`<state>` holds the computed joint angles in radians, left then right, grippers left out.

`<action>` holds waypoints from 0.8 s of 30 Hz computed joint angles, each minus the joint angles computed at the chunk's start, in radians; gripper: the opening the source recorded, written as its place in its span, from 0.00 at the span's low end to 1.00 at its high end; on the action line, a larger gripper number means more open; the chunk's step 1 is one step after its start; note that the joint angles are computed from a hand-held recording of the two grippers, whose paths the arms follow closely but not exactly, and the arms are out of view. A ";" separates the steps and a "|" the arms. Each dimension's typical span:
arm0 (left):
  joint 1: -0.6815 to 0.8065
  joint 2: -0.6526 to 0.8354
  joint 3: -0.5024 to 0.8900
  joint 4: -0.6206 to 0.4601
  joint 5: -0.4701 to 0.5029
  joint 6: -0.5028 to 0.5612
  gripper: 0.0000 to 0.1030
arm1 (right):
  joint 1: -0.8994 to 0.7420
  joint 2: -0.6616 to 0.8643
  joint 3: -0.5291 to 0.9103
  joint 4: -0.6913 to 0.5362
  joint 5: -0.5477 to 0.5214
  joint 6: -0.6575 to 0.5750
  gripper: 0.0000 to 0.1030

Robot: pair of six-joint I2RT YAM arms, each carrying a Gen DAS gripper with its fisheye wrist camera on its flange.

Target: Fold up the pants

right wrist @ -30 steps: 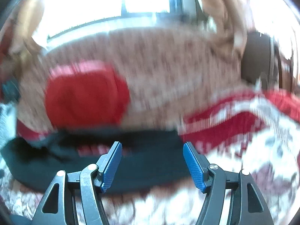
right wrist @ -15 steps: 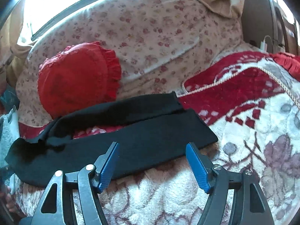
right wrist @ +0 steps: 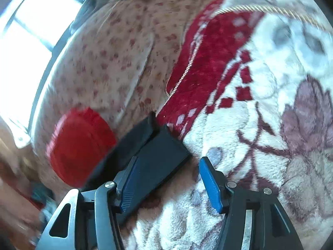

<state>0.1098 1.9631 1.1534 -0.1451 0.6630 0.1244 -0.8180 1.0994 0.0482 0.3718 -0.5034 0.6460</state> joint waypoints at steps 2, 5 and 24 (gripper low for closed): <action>-0.008 -0.008 -0.011 0.020 -0.026 -0.011 0.33 | -0.039 0.103 0.010 0.084 -0.057 0.002 0.55; -0.016 -0.019 -0.023 0.031 -0.047 -0.013 0.33 | -0.053 0.275 0.053 0.177 -0.099 -0.007 0.51; 0.125 -0.111 -0.143 0.015 0.004 -0.049 0.04 | -0.085 0.380 0.058 0.273 -0.297 0.067 0.04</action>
